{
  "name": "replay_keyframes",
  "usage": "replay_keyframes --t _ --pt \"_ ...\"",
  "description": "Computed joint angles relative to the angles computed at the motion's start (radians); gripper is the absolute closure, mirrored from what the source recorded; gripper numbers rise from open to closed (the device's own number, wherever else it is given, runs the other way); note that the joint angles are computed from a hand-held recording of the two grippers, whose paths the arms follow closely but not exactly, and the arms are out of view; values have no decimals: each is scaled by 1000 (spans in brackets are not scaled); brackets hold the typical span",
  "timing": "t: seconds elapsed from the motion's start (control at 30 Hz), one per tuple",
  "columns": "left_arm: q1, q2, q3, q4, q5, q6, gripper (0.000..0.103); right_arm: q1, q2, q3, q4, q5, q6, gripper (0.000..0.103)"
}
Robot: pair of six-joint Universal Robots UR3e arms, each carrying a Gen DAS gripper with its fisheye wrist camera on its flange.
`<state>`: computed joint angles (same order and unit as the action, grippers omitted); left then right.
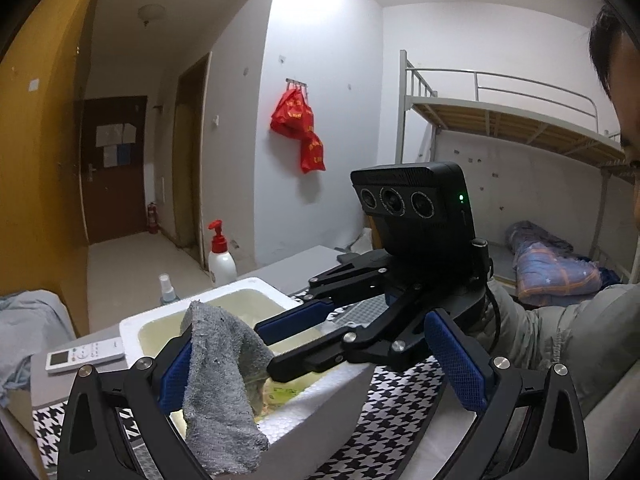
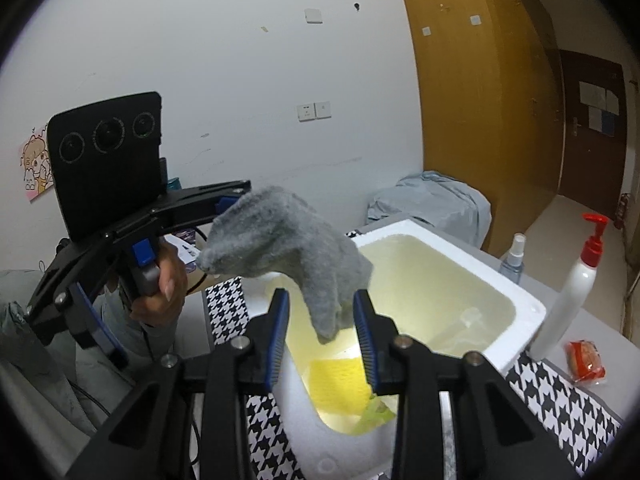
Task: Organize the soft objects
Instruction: 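Push the sock down into the box with the right tool while the left tool releases it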
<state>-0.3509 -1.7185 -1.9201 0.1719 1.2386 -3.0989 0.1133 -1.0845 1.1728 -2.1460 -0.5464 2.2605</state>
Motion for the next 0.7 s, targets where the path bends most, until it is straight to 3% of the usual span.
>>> replay_keyframes --t 0.1,0.17,0.3,0.43,0.57,0.6,0.7 --pt "-5 -6 12 -7 7 -3 1 15 -24 43 -54 -9 9 70" --pt "-13 -8 22 -18 34 -7 1 35 -26 54 -121 -67 70 96" --pt "-19 -5 28 -14 75 -18 1 53 -13 40 -184 -158 201 98" --pt "-53 -18 48 -7 192 -17 1 62 -6 26 -242 -231 308 98" --pt "-50 -14 50 -23 219 -31 1 53 -10 27 -270 -252 350 97" --pt "-56 -18 52 -24 235 -29 1 50 -17 55 -341 -266 386 97" --pt "-62 -19 47 -20 248 -24 1 47 -37 80 -344 -279 369 97"
